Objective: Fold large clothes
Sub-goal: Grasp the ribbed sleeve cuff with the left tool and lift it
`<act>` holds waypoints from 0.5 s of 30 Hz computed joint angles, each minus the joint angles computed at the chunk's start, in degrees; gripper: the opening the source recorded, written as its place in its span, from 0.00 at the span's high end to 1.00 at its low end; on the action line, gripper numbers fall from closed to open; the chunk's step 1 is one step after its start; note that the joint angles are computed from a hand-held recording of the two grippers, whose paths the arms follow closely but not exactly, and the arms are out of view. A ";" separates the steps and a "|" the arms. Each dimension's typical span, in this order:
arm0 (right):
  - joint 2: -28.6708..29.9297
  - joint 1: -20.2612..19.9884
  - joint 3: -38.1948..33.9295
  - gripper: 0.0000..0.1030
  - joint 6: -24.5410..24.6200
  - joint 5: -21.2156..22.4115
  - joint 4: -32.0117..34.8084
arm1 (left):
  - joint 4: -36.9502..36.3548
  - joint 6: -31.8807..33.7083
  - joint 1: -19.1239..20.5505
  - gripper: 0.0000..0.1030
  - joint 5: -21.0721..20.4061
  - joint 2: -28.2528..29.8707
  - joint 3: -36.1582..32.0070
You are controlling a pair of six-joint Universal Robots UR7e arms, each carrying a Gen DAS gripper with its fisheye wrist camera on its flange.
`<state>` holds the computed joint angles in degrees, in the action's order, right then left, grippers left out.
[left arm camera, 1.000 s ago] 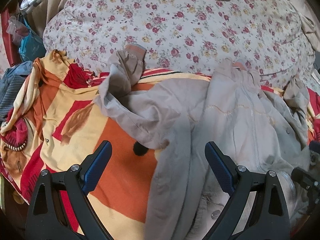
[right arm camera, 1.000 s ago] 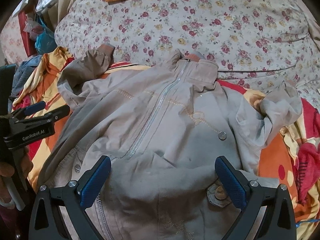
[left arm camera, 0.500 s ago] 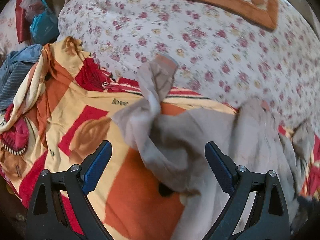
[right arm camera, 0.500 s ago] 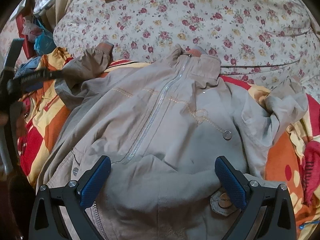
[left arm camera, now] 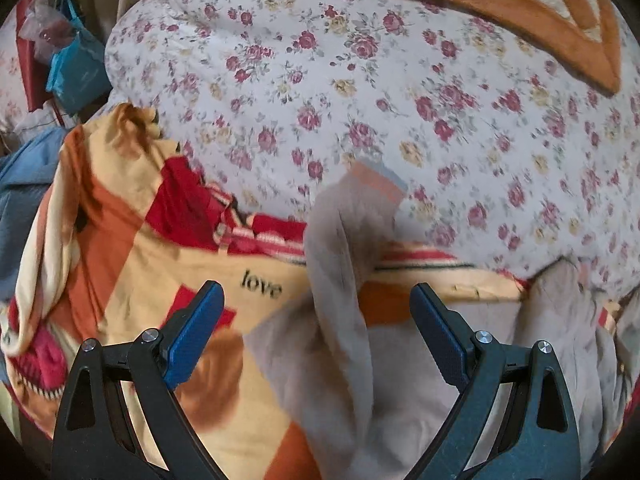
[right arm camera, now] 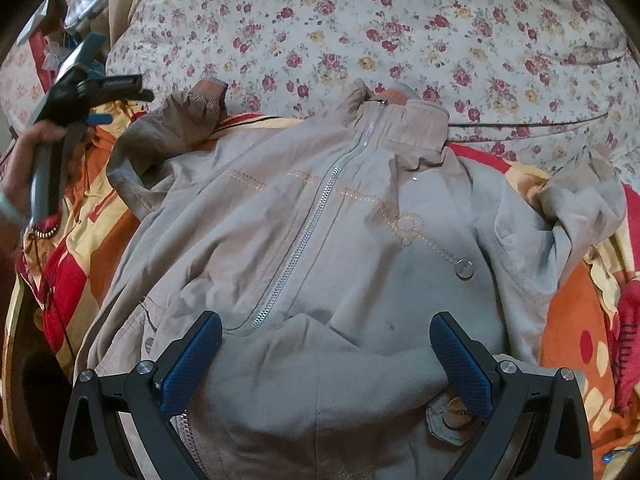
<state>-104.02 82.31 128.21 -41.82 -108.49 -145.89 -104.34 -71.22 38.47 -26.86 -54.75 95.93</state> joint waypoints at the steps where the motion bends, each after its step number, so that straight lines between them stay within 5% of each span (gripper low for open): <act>1: 0.05 -0.05 -0.06 0.00 0.04 0.12 0.10 | -1.02 1.13 0.82 0.09 0.22 0.29 -0.58; 13: 1.62 -0.75 -0.94 0.00 0.73 1.30 1.23 | -9.57 11.33 9.01 0.09 -3.69 5.41 -6.73; 15: 1.92 -0.92 -1.10 0.00 1.05 1.47 1.11 | -14.63 15.13 9.52 0.21 -4.27 5.67 -5.87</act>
